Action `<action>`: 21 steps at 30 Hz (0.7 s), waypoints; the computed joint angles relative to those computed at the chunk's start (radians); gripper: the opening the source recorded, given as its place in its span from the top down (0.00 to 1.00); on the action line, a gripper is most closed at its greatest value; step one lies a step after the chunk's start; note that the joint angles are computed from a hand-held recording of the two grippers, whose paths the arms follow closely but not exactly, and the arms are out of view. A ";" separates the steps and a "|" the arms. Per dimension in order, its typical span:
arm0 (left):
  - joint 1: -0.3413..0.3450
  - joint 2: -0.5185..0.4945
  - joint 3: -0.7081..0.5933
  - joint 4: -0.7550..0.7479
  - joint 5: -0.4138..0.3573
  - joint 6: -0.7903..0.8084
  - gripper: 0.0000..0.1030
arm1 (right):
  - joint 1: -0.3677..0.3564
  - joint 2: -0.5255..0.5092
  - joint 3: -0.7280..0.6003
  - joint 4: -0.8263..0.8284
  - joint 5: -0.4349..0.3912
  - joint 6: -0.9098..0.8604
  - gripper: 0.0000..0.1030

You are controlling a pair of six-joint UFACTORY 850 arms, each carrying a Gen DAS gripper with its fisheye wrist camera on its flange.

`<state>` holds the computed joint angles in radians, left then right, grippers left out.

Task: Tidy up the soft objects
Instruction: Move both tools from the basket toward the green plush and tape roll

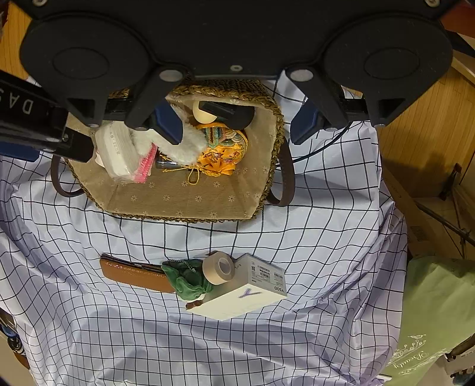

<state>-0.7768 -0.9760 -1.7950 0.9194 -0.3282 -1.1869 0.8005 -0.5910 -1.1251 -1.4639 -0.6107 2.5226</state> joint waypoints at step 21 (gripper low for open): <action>0.001 0.011 0.014 0.047 0.000 -0.051 0.26 | -0.001 -0.004 0.000 0.007 0.003 -0.003 0.33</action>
<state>-0.7758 -0.9652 -1.7811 0.9662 -0.3279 -1.2377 0.7999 -0.5946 -1.1256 -1.4570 -0.6072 2.5196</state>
